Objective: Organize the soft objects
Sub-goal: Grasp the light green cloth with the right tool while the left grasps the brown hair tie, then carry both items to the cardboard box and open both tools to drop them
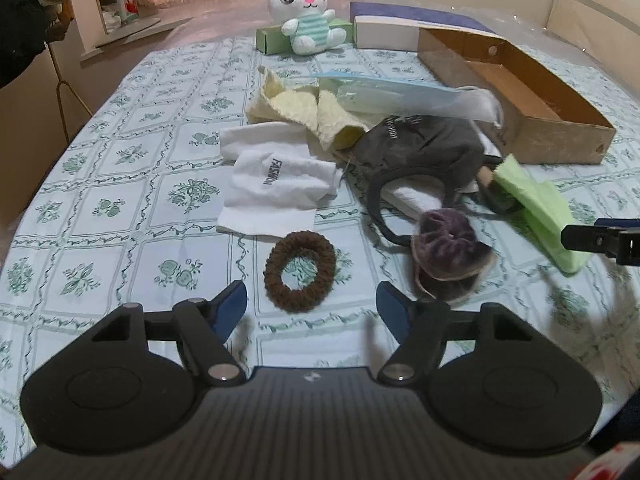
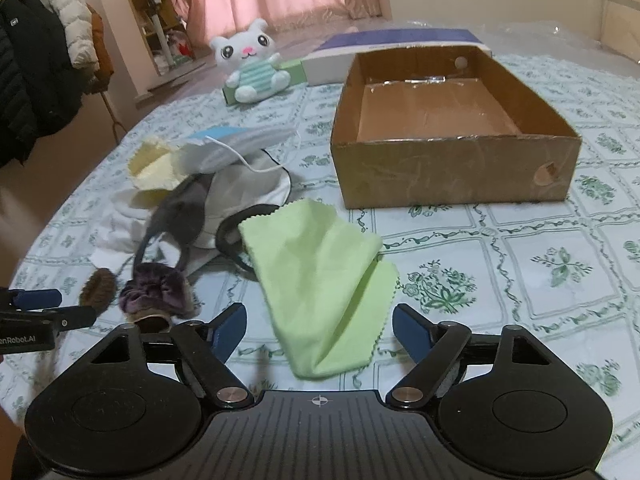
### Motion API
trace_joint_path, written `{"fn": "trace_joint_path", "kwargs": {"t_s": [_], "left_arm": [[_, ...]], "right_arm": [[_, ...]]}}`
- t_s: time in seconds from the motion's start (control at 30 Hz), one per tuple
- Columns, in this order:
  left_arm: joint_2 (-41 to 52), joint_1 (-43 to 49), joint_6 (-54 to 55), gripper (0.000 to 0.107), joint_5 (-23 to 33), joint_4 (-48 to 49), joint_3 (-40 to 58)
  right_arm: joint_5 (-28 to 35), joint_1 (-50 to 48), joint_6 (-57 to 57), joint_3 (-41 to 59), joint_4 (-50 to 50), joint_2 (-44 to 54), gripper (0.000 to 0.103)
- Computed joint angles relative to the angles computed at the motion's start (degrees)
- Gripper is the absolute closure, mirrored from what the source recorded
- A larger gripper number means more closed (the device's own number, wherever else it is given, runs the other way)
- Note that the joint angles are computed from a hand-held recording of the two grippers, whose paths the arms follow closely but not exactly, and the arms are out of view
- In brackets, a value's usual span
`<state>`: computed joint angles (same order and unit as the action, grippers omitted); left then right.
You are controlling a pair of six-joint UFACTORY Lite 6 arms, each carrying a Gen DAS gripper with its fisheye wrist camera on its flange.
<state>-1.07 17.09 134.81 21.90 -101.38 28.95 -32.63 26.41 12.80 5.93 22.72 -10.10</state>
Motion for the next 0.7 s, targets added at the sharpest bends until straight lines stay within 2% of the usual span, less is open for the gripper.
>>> {"fn": "trace_joint_path", "kwargs": {"t_s": [0.17,0.27,0.3,0.37,0.4,0.47,0.5,0.6,0.7], "left_arm": [[5.81,-1.7,4.64,0.04,-0.69,-5.23,4.0],[8.16,-2.45,6.25,0.042,-1.13,-7.03,5.68],[8.88,-2.56,6.05,0.046,-1.22,-7.01,6.21],[10.17,-2.52,4.93,0.056,-1.11,-5.92,7.14],[10.71,-2.65,4.44,0.062,-1.25,-5.46,7.58],[11.32,-2.61,4.59,0.067,-1.17,-5.62,7.83],[11.29,-2.45,5.4,0.075,-0.85,-6.2,7.67],[10.88,-2.08,4.19,0.088,-0.21,-4.65,7.36],[9.46,-1.88,2.45,0.09,-0.11,-3.04,6.42]], "right_arm": [[-3.27,-3.61,5.07,3.7,-7.87,8.52,0.037],[-4.72,-2.8,2.52,4.52,-6.03,10.6,0.047],[-4.89,-2.37,1.88,4.63,-5.39,10.85,0.051],[-5.18,-2.39,1.22,4.2,-5.7,10.68,0.068],[-5.03,-2.31,1.04,4.16,-5.84,10.61,0.073],[-4.61,-2.46,0.91,3.39,-6.21,9.63,0.084],[-4.44,-2.32,1.24,2.93,-6.28,8.95,0.086],[-3.49,-2.79,3.16,-0.1,-7.99,4.13,0.096],[0.02,-2.5,2.12,-3.74,-6.85,-4.59,0.099]]}}
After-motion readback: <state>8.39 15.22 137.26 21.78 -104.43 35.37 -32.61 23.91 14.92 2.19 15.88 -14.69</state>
